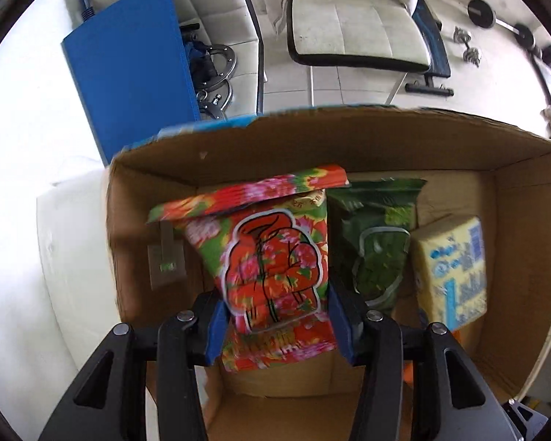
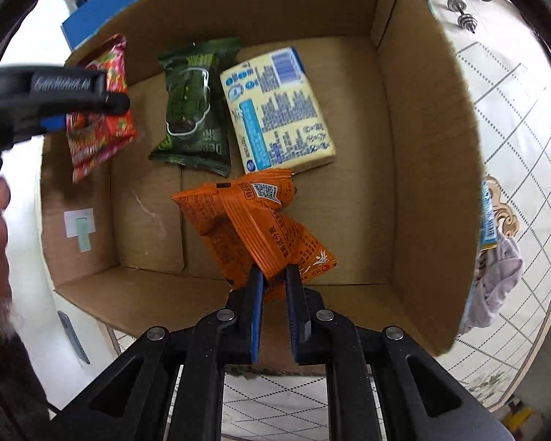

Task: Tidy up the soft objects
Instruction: 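Carry both bags into the box and release them, then grasp the blue stick packet with the left gripper while the right grasps the lilac cloth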

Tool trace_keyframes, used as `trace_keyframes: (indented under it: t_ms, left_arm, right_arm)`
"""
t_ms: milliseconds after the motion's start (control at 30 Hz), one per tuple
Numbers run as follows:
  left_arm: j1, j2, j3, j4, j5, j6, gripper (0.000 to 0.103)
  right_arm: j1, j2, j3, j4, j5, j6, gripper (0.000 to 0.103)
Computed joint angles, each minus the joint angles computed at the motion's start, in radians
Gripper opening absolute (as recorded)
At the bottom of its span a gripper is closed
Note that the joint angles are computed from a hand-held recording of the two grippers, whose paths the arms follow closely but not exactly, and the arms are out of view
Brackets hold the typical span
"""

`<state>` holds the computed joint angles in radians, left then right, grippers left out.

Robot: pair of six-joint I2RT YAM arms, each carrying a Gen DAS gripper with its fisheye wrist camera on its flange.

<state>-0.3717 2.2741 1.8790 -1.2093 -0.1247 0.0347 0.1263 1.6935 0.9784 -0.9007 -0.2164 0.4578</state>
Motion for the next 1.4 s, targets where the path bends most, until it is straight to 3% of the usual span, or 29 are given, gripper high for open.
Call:
trace_keyframes:
  t_ms: [100,133,233,300,400,533,600,867,1033,1233,1400]
  left_arm:
    - [0.019,0.044,0.073,-0.048,0.022,-0.009,0.047]
    - [0.028,0.045,0.089,-0.057,0.038,-0.016,0.052]
    - [0.045,0.018,0.086,-0.055,0.062,-0.022,0.08]
    - [0.052,-0.013,0.059,-0.045,0.067,-0.023,0.087]
    - [0.065,-0.094,-0.026,-0.02,0.067,-0.026,0.091]
    - [0.082,-0.213,-0.158,0.03,0.081,-0.023,0.091]
    - [0.089,-0.284,-0.232,0.051,0.096,-0.025,0.091]
    - [0.09,-0.598,-0.525,0.096,0.173,-0.052,0.091]
    - [0.069,-0.738,-0.605,0.082,0.167,-0.07,0.091]
    - [0.019,-0.873,-0.614,0.025,0.149,-0.117,0.091]
    - [-0.035,-0.918,-0.572,-0.018,0.128,-0.175,0.091]
  right_arm:
    - [0.018,0.023,0.022,-0.014,0.004,0.009,0.015]
    - [0.018,0.025,0.026,-0.016,-0.006,0.012,0.016]
    - [0.013,0.022,0.033,-0.018,-0.002,0.02,0.041]
    - [0.017,0.01,0.047,-0.036,0.001,0.027,0.062]
    - [0.022,-0.024,0.055,-0.053,0.016,0.034,0.078]
    - [0.04,-0.064,0.068,-0.089,0.053,0.038,0.085]
    - [0.057,-0.084,0.076,-0.102,0.078,0.047,0.096]
    - [0.065,-0.22,0.054,-0.184,0.172,0.06,0.096]
    - [0.079,-0.334,0.042,-0.243,0.222,0.062,0.096]
    - [0.103,-0.464,0.105,-0.352,0.27,0.045,0.096]
    - [0.049,-0.521,0.145,-0.397,0.207,0.006,0.096]
